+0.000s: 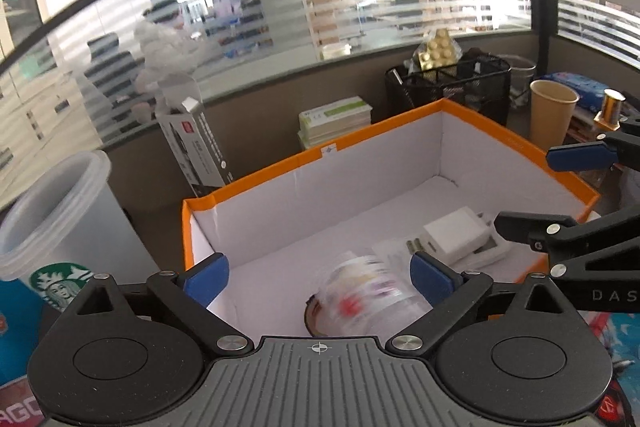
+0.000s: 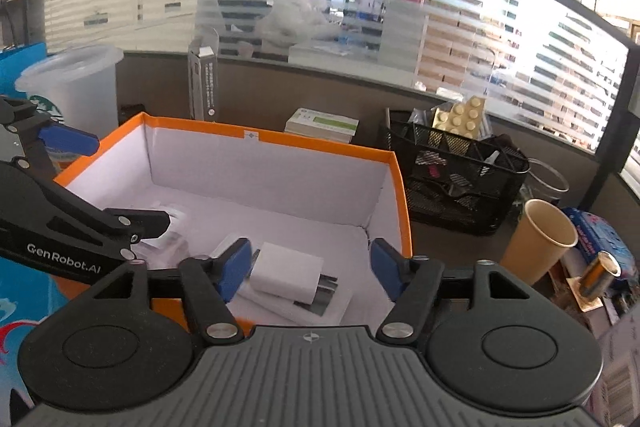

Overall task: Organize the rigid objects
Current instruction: 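Lower cups and charger into the orange box while opening both tools, then move both tools back to the pile of items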

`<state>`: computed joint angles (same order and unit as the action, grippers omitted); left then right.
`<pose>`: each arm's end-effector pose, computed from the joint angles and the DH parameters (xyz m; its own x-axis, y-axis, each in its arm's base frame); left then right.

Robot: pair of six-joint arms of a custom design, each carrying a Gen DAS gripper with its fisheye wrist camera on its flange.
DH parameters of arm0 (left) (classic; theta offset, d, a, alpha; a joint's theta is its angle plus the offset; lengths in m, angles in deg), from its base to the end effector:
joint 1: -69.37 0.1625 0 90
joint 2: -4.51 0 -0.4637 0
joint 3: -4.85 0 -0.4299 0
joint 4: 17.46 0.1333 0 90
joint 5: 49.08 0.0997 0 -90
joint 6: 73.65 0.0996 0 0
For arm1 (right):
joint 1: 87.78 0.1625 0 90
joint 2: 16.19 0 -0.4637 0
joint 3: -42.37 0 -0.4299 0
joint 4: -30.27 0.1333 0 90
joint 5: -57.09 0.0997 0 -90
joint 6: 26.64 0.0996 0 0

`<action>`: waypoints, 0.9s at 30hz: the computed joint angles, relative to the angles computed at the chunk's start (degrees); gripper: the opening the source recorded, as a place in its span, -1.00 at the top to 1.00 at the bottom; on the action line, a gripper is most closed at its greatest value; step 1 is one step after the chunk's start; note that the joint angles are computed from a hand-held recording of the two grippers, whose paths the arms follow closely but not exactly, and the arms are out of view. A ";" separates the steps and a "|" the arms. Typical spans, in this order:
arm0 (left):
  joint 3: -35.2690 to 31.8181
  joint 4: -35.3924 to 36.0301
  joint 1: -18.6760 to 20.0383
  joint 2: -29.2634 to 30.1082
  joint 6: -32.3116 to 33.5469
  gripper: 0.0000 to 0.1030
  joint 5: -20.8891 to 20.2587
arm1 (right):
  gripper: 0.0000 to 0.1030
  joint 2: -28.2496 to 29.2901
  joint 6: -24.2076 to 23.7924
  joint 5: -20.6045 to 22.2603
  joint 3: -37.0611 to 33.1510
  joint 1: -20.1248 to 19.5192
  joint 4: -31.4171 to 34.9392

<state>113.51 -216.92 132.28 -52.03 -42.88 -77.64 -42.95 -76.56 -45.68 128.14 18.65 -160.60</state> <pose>-0.0828 -0.6468 0.2683 -0.5293 -0.1328 -0.8380 0.6012 0.6382 -0.4809 0.3258 -0.7114 -0.0031 -0.4680 -0.6331 0.6166 -0.8833 0.3571 -0.3037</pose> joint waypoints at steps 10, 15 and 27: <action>9.39 -14.72 -4.32 -1.02 6.09 -1.00 0.59 | -0.24 -4.84 -2.81 3.62 11.47 -1.81 -10.75; 16.18 -15.90 -4.62 -2.07 1.47 -1.00 1.04 | -0.10 -7.88 -1.27 9.40 19.32 -4.60 -11.28; 24.88 -10.02 -2.66 -6.75 -10.08 -1.00 1.11 | -0.03 -6.47 -2.47 7.77 25.93 -4.63 -7.86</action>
<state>138.40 -226.94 129.62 -58.78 -52.95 -76.53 -49.42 -79.03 -37.91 154.06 14.03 -168.47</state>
